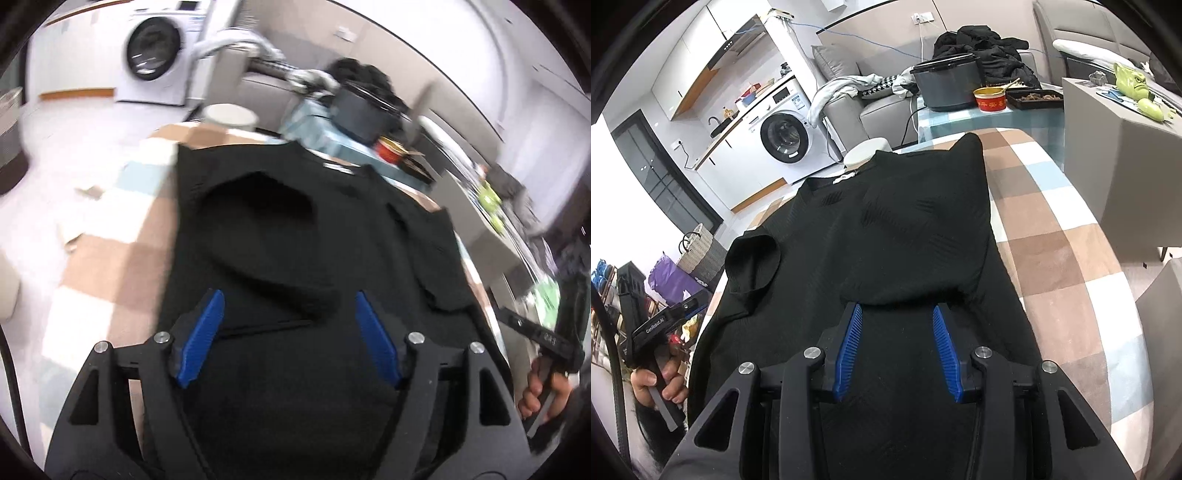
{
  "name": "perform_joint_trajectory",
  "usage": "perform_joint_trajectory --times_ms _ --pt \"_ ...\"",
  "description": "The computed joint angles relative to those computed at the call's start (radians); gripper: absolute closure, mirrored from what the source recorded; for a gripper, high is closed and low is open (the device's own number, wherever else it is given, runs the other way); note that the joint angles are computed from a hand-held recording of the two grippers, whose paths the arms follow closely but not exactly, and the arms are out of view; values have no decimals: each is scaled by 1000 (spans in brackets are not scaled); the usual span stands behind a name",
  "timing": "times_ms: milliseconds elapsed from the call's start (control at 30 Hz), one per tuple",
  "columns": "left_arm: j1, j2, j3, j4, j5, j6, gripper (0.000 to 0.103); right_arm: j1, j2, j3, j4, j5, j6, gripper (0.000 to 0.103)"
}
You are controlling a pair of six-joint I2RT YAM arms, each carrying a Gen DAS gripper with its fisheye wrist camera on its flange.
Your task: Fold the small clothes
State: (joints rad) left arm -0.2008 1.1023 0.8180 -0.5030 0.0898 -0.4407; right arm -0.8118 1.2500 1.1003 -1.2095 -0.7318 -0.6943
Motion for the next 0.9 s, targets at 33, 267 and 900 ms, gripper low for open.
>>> perform_joint_trajectory --times_ms 33,267,900 --pt "35 -12 -21 -7 8 11 31 11 0 -4 1 7 -3 62" --pt "243 141 -3 114 50 37 31 3 -14 -7 -30 4 -38 62" --pt "158 557 402 233 231 90 22 -94 -27 -5 -84 31 -95 61"
